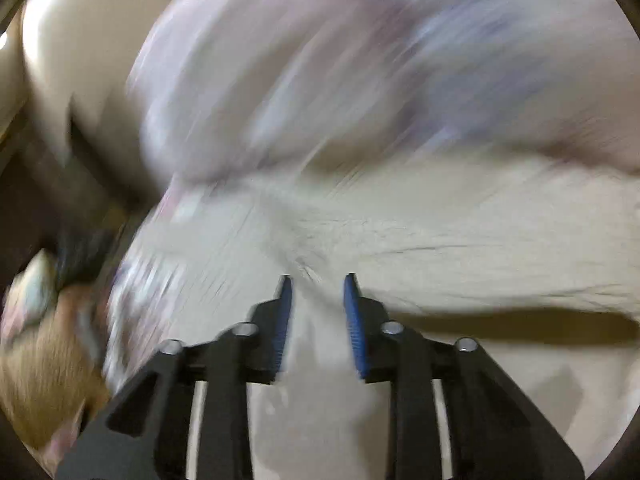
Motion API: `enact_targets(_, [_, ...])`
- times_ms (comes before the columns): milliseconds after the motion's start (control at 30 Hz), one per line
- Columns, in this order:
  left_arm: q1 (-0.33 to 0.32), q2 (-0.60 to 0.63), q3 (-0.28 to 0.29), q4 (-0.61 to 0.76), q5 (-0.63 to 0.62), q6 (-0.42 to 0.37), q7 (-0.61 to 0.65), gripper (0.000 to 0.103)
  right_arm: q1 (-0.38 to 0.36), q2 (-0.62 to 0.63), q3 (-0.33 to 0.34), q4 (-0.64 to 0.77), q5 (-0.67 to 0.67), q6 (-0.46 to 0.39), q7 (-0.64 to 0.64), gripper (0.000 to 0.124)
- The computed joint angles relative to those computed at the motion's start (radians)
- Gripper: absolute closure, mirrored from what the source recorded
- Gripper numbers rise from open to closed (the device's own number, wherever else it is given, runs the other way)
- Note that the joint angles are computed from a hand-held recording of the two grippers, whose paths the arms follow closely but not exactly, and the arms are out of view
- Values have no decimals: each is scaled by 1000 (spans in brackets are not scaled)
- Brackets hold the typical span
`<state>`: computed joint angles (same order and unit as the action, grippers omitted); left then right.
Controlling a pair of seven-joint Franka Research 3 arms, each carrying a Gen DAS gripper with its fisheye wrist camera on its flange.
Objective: Fold small clothes
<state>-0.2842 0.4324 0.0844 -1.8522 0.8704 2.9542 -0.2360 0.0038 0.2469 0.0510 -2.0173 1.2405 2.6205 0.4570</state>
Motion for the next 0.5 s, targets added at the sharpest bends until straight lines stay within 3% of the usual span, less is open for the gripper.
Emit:
enact_targets(33, [28,14,-18,12,-33,1,32,10,11,-6,10,-17,2,3,-7,90])
enact_targets(100, [91,42,-62,29,-124,18,114,13,23,-36,14,-61,35,47,-32,67])
enact_targets(133, [121,57,-84,40,-174,21,160,17,29,-40,6,-66,27,73,-17,64])
enact_targets(233, [137,93,-74,79,-235,35,224,20,25,-37,-28,-77,-42,140,112,63])
enact_targets(333, [166,127,-85,123,-307,34,297,31,-3,-52,-56,-112,-80,176,243,63])
enact_targets(400, [160,141,-72,142,-341,40,313,32,-11,-77,-51,-155,-72,206,256,60])
enact_targets(433, [163,150,-74,158,-360,26,335,44,-12,-84,-52,-168,-80,218,265,58])
enact_targets(467, [170,161,-78,169,-378,32,358,70,-12,-92,-49,-182,-78,227,259,55])
enact_targets(500, [185,171,-96,176,-405,42,384,80,-12,-97,-48,-190,-85,231,258,55])
